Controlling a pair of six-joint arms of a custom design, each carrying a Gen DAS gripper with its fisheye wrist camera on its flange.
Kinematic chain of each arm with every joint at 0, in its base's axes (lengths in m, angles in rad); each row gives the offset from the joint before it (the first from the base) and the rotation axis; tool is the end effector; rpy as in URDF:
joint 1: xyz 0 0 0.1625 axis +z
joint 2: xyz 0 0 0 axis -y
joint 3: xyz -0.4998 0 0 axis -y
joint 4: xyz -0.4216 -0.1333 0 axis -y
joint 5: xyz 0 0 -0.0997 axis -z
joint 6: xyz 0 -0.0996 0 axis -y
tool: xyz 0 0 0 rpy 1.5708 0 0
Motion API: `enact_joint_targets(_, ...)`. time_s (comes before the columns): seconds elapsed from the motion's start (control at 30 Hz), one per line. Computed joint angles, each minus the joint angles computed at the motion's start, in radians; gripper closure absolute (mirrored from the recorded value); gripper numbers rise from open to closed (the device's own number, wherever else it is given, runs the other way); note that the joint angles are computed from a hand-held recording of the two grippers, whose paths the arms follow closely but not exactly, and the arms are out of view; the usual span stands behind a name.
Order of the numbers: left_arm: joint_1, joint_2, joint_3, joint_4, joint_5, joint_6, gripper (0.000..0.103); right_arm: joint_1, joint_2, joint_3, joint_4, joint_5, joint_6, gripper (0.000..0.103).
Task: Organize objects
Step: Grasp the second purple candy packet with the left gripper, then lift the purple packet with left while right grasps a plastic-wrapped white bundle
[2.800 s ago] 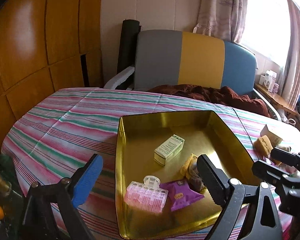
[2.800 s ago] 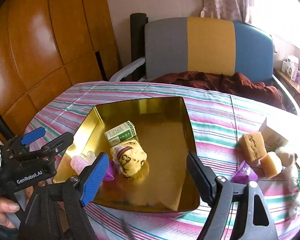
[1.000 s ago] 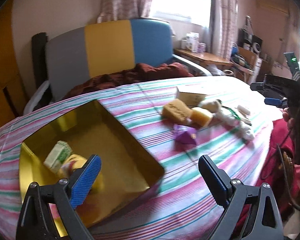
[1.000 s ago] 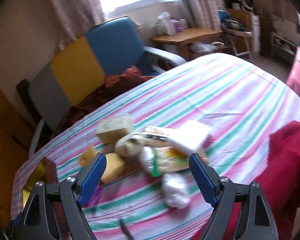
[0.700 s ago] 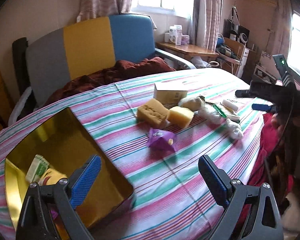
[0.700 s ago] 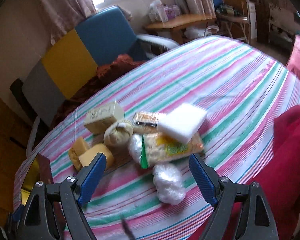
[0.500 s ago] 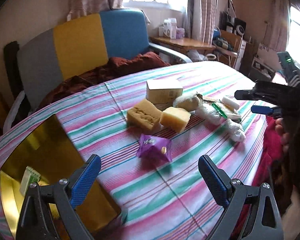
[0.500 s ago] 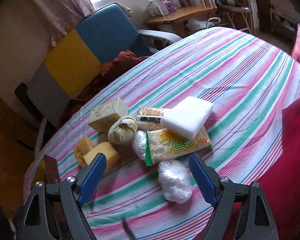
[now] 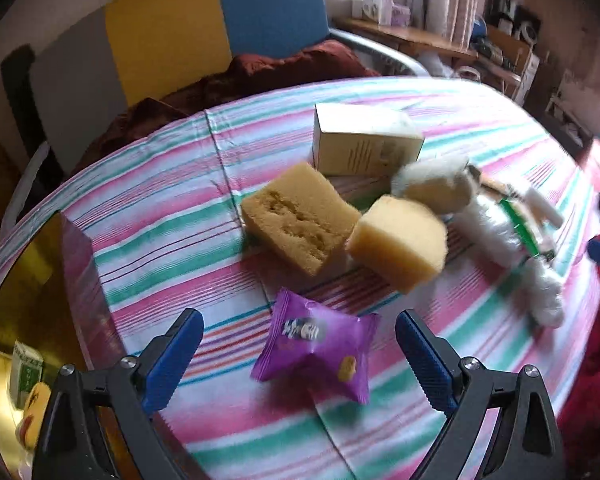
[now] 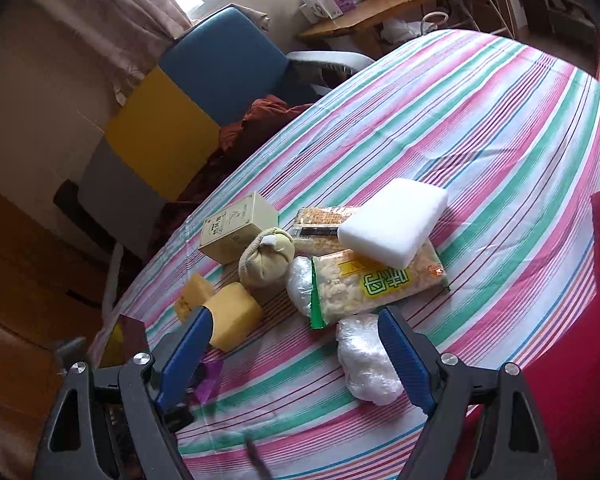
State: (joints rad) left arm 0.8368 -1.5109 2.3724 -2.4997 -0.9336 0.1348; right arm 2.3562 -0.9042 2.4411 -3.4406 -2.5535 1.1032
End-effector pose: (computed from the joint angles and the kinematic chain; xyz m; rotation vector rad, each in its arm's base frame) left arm -0.1312 -0.4329 0.2683 1.0403 2.3092 -0.3281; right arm 0.3437 -0.2724 0.1143 -0.6155 -2.4250 1.3257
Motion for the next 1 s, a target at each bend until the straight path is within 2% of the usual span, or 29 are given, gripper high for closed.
enact_joint_targets(0.07, 0.013, 0.018, -0.001, 0.015, 0.008, -0.022, 0.012, -0.006, 0.005, 0.006, -0.040, 0.016, -0.017, 0.017)
enact_joint_targets(0.13, 0.033, 0.022, -0.002, 0.036, -0.021, -0.027, 0.030, -0.011, 0.009, 0.009, -0.064, 0.026, -0.029, 0.017)
enact_joint_targets(0.17, 0.036, 0.018, 0.008, 0.013, -0.026, -0.016, 0.031, -0.014, 0.008, 0.009, -0.064, 0.030, -0.028, 0.017)
enact_joint_targets(0.23, 0.033, 0.004, 0.028, -0.025, -0.041, 0.013, 0.044, -0.016, 0.003, 0.008, -0.047, 0.033, -0.019, 0.017)
enact_joint_targets(0.3, 0.022, -0.010, 0.043, -0.038, -0.048, 0.027, 0.051, -0.023, -0.012, 0.003, 0.015, 0.038, 0.015, 0.017)
enact_joint_targets(0.47, 0.018, -0.061, 0.085, -0.076, -0.067, 0.055, 0.058, -0.051, -0.063, -0.022, 0.229, 0.084, 0.111, 0.017)
enact_joint_targets(0.6, 0.035, -0.123, 0.097, -0.045, -0.132, 0.064, 0.058, -0.093, -0.099, -0.046, 0.402, 0.156, 0.175, 0.017)
enact_joint_targets(0.73, 0.061, -0.169, 0.101, -0.019, -0.204, 0.084, 0.058, -0.136, -0.121, -0.074, 0.539, 0.227, 0.205, 0.017)
enact_joint_targets(0.87, 0.080, -0.197, 0.098, 0.015, -0.281, 0.108, 0.058, -0.174, -0.130, -0.094, 0.627, 0.288, 0.207, 0.017)
enact_joint_targets(1.0, 0.075, -0.215, 0.113, 0.021, -0.285, 0.122, 0.058, -0.198, -0.136, -0.090, 0.633, 0.329, 0.197, 0.017)
